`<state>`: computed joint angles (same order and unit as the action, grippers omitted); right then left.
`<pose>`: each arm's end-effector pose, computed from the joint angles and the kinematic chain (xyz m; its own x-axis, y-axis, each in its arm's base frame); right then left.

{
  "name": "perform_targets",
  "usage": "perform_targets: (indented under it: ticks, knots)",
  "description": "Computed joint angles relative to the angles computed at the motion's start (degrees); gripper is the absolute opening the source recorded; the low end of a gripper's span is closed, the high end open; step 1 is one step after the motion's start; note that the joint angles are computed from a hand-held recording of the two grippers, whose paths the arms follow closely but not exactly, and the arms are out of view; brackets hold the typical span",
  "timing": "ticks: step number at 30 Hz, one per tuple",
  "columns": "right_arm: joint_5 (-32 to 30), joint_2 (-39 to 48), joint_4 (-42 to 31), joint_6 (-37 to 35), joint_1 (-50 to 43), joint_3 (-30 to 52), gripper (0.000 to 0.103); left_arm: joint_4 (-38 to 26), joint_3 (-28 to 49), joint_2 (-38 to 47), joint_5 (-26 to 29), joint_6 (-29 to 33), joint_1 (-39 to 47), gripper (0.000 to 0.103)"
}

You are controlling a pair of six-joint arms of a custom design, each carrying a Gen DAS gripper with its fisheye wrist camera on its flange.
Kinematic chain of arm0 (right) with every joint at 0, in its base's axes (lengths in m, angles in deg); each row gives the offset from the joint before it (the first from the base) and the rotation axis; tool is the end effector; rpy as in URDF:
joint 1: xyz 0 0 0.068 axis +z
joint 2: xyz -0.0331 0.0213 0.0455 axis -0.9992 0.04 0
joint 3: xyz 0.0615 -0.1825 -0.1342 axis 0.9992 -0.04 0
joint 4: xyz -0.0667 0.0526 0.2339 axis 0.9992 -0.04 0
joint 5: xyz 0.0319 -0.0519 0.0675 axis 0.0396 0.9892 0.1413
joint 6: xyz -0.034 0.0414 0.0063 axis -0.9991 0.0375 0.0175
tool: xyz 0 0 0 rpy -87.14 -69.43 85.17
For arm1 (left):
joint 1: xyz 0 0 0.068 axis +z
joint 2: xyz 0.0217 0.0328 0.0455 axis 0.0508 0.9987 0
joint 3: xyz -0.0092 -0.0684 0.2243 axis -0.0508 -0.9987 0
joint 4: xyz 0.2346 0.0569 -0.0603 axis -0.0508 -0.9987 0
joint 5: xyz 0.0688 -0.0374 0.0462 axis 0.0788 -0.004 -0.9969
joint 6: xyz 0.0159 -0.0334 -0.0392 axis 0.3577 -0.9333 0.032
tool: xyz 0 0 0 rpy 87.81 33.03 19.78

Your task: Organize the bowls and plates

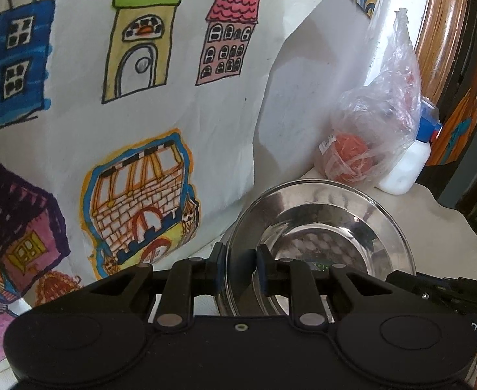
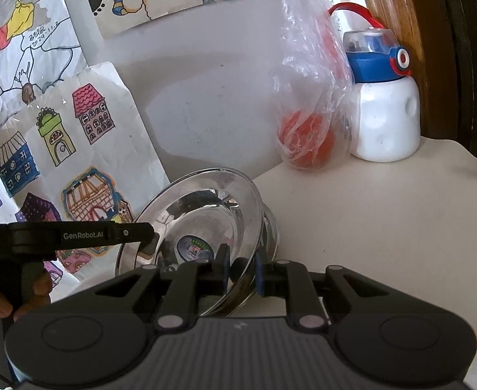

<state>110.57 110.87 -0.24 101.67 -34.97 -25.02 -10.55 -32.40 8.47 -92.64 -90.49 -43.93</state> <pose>0.1134 0.1274 0.0608 -0.6497 0.1402 -0.7472 -0.1890 0.9222 0.3374 0.1862 -0.1754 0.0619 -0.6661 -0.0887 -0.7405 0.0454 0.9862 -0.1590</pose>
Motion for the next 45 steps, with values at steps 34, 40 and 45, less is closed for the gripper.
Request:
perform_targets:
  ticks: [34,40,45]
  knots:
    - [6.0,-3.6,-5.8,-2.3,3.5,0.8,0.057,-0.5,-2.1,-2.5,-0.9,-0.3,0.1,0.025]
    - [9.9,-18.8,-18.8,0.2,7.6,-1.0,0.073,-4.6,-3.7,-8.0,-2.4,-2.2,-1.7,0.031]
    - [19.2,-37.2,-39.0,5.3,16.7,-0.8,0.087,-10.9,-6.1,-16.5,-6.0,-5.2,-5.4,0.039]
